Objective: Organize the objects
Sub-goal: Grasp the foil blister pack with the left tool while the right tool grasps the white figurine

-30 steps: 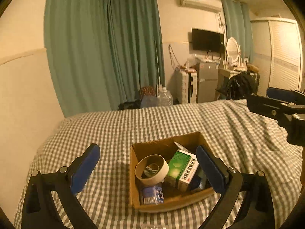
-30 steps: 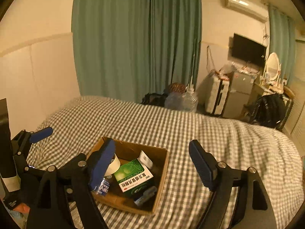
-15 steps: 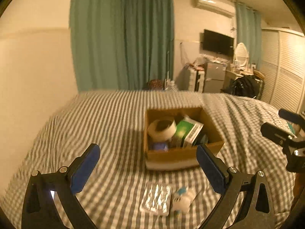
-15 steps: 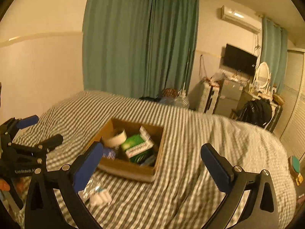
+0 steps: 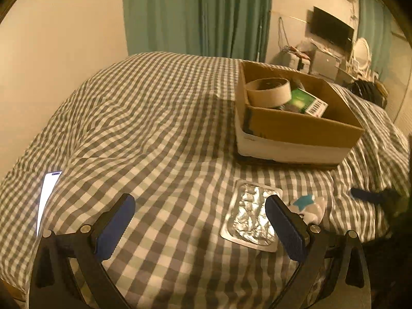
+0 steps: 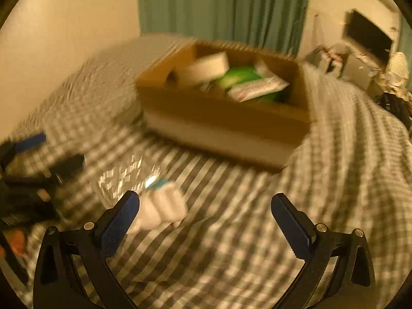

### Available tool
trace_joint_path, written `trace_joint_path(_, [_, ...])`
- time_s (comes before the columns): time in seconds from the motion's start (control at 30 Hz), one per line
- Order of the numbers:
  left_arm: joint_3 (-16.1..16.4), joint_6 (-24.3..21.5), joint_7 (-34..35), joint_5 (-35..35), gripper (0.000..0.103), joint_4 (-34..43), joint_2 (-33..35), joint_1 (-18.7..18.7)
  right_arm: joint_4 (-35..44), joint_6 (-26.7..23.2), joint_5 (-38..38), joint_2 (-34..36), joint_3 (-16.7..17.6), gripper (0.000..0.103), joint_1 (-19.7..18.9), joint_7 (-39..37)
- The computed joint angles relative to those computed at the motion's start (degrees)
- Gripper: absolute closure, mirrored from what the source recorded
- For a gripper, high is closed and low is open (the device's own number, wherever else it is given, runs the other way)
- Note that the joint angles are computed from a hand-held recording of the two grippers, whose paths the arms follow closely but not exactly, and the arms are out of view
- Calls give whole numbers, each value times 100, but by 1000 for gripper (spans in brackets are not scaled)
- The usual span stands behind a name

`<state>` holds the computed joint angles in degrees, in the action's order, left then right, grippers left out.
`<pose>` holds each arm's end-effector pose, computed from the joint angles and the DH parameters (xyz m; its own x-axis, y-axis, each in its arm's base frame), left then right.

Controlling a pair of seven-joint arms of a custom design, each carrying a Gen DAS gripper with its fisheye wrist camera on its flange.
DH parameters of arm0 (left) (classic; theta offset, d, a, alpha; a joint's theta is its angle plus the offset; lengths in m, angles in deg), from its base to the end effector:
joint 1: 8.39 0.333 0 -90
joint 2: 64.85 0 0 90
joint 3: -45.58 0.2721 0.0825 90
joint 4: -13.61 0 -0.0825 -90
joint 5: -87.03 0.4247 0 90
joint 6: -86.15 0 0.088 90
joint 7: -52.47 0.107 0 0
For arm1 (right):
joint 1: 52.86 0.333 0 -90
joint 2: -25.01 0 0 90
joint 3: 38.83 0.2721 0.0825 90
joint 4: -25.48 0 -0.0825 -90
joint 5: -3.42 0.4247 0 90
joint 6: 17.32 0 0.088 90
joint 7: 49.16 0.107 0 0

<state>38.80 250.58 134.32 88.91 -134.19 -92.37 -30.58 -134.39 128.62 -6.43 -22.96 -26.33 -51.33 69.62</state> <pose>0.4312 -0.2408 0.4523 -0.3955 -0.9183 0.0161 -0.6638 0.2737 -0.6960 0.4023 0.0921 0.4482 -0.1745 -0.9842 0.0305 -0.7927 0.1220 -0.5972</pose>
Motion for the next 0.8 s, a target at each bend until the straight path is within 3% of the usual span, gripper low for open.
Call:
trace_joint_path(0.1, [39,-87,-9,-47,0,49,88,15,108,219,235,413,-233,2,230,-289])
trace_joint_path(0.17, [55,-165,24,-104,0,91,115,4,218,271,314,662,-290,9,300,-472])
trace_joint_path(0.23, [29,-188,46,-109,0,83,90,18,279,261,584,811,-490,28,485,-703])
trace_joint_path(0.3, [-13,-260,62,-92,0,103,69,22,306,215,977,907,-749,38,689,-1006])
trace_joint_path(0.5, [-103,-555,145,-136,0,308,249,-26,25,-348,350,-78,-67,38,175,-776])
trace_joint_path(0.7, [-101,-754,627,-567,0,745,776,-347,-325,-719,73,-1302,-170,38,-111,-766])
trace_joint_path(0.8, [-241,-846,736,-624,0,995,1118,-289,-441,-798,86,-1616,-297,38,-224,-875])
